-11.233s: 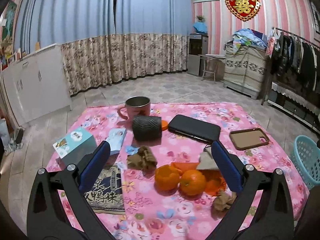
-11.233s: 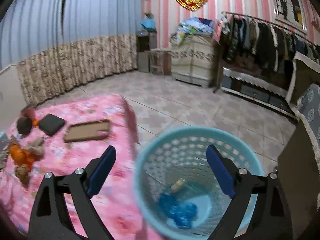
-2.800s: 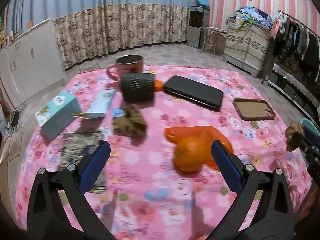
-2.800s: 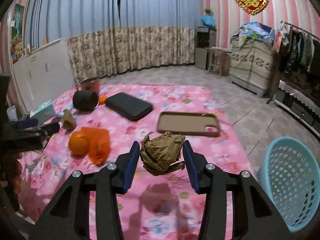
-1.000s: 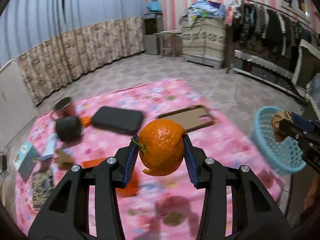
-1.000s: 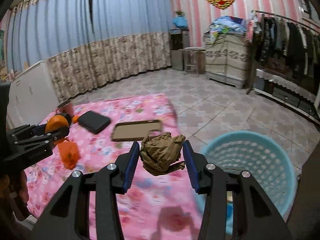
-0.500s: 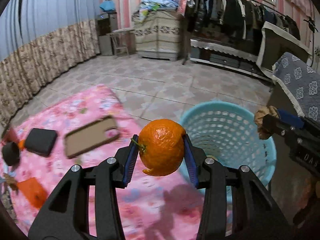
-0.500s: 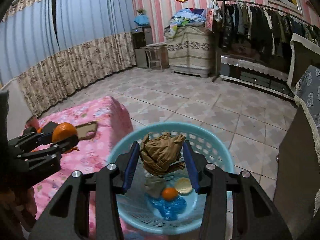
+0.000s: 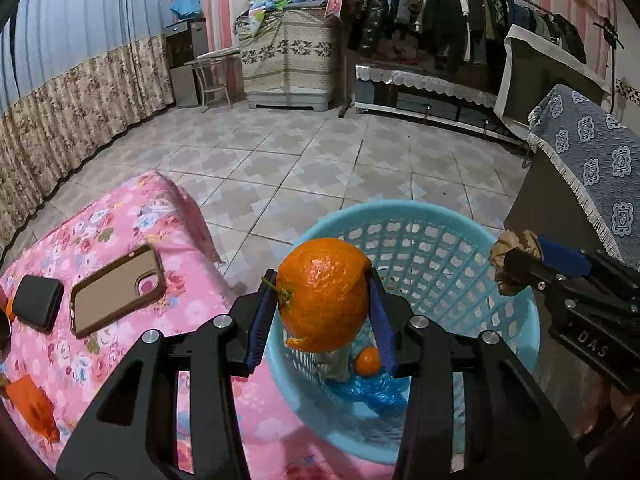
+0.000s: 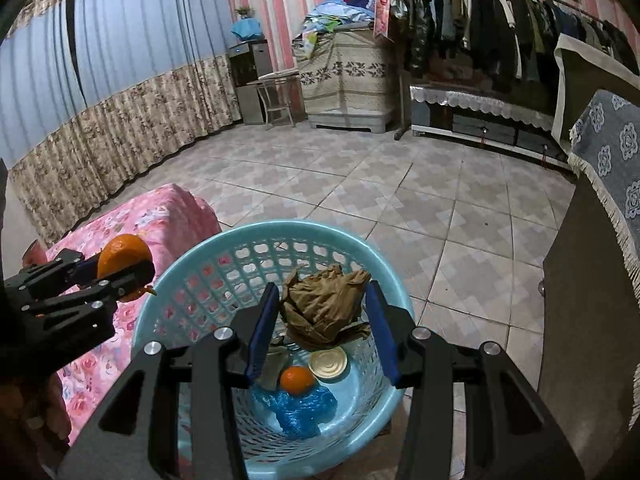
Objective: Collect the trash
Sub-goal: 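Carry paper and orange over the blue basket and open both tools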
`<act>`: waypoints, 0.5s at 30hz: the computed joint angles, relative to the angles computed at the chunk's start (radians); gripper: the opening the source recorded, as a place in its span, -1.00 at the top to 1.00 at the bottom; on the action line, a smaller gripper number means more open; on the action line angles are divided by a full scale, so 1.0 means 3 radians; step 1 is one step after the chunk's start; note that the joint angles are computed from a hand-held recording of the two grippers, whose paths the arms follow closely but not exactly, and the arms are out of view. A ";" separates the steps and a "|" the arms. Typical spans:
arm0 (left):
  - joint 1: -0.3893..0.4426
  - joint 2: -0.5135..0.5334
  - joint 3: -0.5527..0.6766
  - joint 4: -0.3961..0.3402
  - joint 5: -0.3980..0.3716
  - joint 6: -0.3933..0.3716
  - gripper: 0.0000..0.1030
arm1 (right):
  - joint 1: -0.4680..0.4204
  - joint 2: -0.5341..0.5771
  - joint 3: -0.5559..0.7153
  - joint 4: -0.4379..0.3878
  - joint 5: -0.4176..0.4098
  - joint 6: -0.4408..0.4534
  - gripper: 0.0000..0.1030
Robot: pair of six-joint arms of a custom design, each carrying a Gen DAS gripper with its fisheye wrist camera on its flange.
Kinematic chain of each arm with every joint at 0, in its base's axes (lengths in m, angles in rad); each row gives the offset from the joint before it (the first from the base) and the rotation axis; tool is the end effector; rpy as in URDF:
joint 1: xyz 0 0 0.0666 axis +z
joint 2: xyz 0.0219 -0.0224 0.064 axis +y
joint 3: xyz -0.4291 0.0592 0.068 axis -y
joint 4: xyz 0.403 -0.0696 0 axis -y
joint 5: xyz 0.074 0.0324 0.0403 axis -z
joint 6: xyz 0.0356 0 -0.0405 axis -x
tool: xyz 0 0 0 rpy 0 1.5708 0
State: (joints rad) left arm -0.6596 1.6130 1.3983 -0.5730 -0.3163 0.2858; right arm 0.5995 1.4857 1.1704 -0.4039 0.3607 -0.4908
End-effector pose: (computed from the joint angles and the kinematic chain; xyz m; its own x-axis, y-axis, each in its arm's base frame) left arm 0.4630 -0.3455 0.3940 -0.6527 0.1670 -0.7390 0.2345 0.9720 0.0126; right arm 0.4341 0.2810 0.3681 -0.6252 0.1069 -0.7731 -0.0159 0.9886 0.1495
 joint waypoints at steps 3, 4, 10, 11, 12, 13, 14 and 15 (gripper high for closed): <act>-0.0006 0.0014 0.0038 0.0027 0.0013 -0.0068 -0.04 | -0.0018 0.0002 -0.0003 0.0007 -0.0007 -0.0013 0.13; -0.0009 0.0004 0.0033 0.0058 -0.0014 -0.0096 -0.19 | -0.0020 -0.0001 -0.0005 0.0008 -0.0005 -0.0016 0.13; 0.0025 -0.0116 -0.0028 0.0154 -0.0164 -0.0165 -0.57 | -0.0024 0.0005 -0.0008 0.0020 -0.0028 -0.0052 0.13; 0.0036 -0.0141 -0.0049 0.0168 -0.0195 -0.0161 -0.62 | -0.0013 0.0014 -0.0001 0.0020 -0.0028 -0.0055 0.13; 0.0050 -0.0180 -0.0084 0.0188 -0.0263 -0.0153 -0.71 | -0.0003 0.0024 0.0009 0.0019 -0.0025 -0.0050 0.13; 0.0057 -0.0211 -0.0111 0.0198 -0.0306 -0.0149 -0.75 | 0.0018 0.0043 0.0029 0.0014 -0.0019 -0.0042 0.13; 0.0074 -0.0251 -0.0147 0.0201 -0.0340 -0.0150 -0.75 | 0.0028 0.0056 0.0050 0.0003 -0.0019 -0.0036 0.13; 0.0092 -0.0295 -0.0180 0.0192 -0.0367 -0.0148 -0.77 | 0.0046 0.0077 0.0076 -0.0006 -0.0018 -0.0029 0.13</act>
